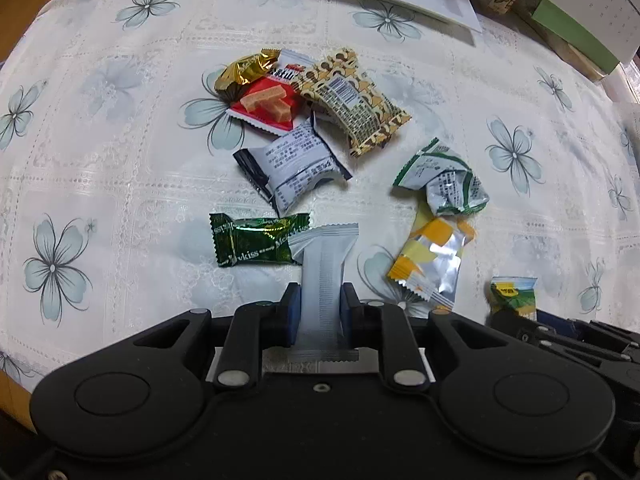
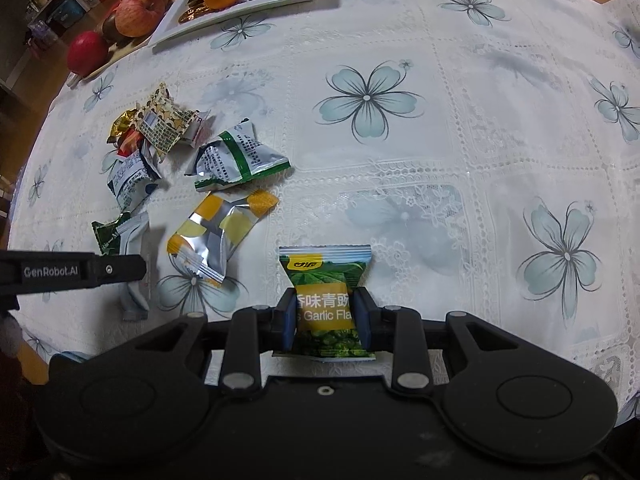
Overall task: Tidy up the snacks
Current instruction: 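Grasp the white snack bar with the left gripper while the right holds the green bag, then carry both snacks over the gold tray with both grippers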
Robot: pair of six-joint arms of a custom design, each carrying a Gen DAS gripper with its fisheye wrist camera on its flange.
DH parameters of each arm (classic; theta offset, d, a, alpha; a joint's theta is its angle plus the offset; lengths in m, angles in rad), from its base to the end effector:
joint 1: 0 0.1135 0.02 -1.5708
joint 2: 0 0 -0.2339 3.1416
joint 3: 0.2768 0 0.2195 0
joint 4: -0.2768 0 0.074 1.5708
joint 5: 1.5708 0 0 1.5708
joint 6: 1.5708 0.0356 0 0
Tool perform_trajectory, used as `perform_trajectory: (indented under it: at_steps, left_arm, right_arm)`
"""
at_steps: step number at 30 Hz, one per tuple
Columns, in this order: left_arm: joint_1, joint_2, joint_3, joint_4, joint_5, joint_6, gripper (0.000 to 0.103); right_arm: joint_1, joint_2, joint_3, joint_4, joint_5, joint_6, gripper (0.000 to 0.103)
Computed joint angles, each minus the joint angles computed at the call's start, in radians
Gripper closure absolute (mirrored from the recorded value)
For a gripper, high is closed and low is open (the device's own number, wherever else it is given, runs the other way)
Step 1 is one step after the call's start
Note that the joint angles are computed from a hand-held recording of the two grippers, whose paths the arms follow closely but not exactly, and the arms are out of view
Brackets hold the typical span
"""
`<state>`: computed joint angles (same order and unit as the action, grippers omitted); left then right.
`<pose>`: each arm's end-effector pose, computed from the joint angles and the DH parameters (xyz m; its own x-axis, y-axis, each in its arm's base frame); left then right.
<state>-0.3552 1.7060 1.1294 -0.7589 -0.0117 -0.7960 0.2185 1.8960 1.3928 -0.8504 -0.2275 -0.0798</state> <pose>0.2690 -0.0993 0.1739 -0.8845 -0.4340 -0.1712 -0.4100 0.8982 -0.1586 0.3224 0.0798 0.1797 -0.9296 -0.2860 -0.2324 -0.3338 0.9207 0.2024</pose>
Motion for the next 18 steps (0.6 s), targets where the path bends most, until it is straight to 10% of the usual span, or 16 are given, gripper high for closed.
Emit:
perform_trajectory:
  at_steps: [18]
  left_arm:
    - [-0.030, -0.058, -0.046, 0.071, -0.050, 0.002, 0.077]
  right_arm:
    - [0.008, -0.047, -0.014, 0.040, -0.014, 0.025, 0.073]
